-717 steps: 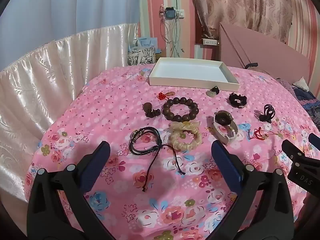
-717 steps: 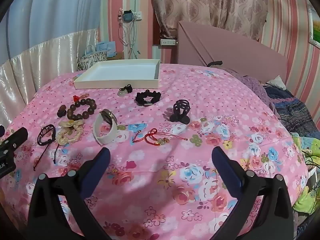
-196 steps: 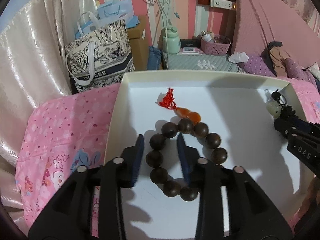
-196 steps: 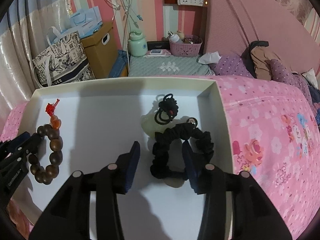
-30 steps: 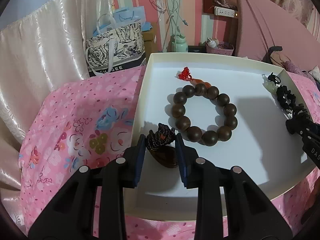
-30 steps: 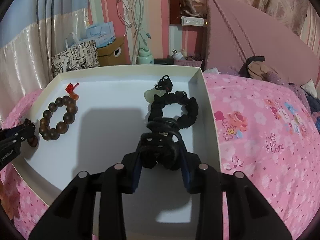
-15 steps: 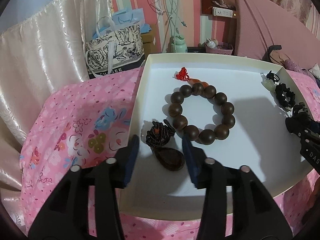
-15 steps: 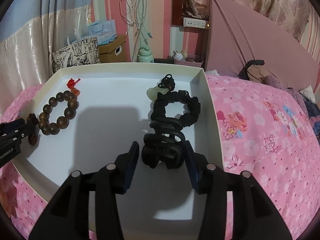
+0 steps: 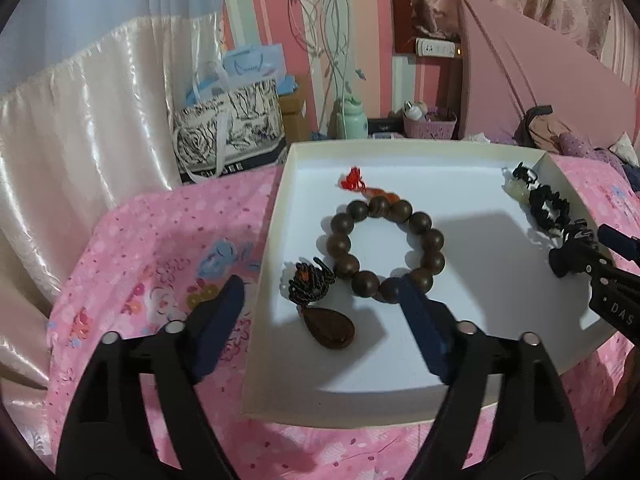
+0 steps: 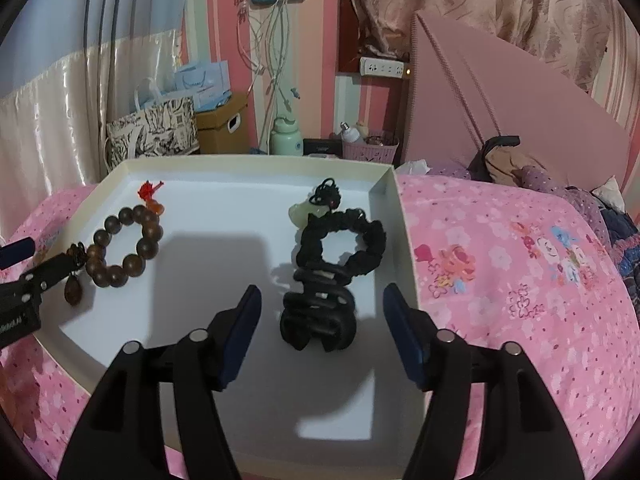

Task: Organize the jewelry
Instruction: 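Withdraw both tools from the tray toward the leather bracelet and watch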

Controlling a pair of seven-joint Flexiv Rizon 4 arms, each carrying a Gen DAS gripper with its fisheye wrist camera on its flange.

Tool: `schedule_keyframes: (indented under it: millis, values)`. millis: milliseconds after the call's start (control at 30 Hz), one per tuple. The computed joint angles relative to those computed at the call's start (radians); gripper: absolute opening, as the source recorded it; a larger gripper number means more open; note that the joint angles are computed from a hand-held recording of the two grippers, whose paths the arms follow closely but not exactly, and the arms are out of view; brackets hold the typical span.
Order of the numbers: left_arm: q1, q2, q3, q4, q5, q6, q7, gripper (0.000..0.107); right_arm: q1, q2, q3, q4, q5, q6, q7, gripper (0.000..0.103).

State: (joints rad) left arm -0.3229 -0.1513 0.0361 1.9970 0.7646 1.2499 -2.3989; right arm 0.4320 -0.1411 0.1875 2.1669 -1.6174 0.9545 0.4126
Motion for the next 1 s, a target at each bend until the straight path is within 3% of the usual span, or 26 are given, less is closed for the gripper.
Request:
schedule_keyframes:
  millis: [167,267,433,667,867,1000]
  values:
    - [0.001,0.070,-0.013,0.028,-0.005,0.009,-0.005,0.094,-0.013,0.082,0.018,0.038,0.011,0.015,0.004,0.074]
    - [0.006,0.132,-0.044,0.042,0.024,-0.028,-0.019,0.097,-0.011,0.153,0.045,0.070,0.037,-0.025,-0.012,0.093]
    - [0.035,0.261,-0.109,0.088,0.024,-0.119,-0.002,0.100,0.004,0.275,0.109,0.124,0.120,-0.110,-0.068,0.096]
    - [0.045,0.479,-0.107,0.241,-0.158,-0.125,0.104,0.100,0.066,0.419,0.251,0.180,0.342,-0.320,-0.195,0.097]
    - [0.053,0.641,-0.145,0.350,-0.246,-0.179,0.154,0.100,0.119,0.527,0.337,0.233,0.456,-0.410,-0.189,0.097]
    - [0.058,0.746,-0.165,0.434,-0.310,-0.204,0.181,0.100,0.149,0.548,0.407,0.250,0.494,-0.499,-0.163,0.097]
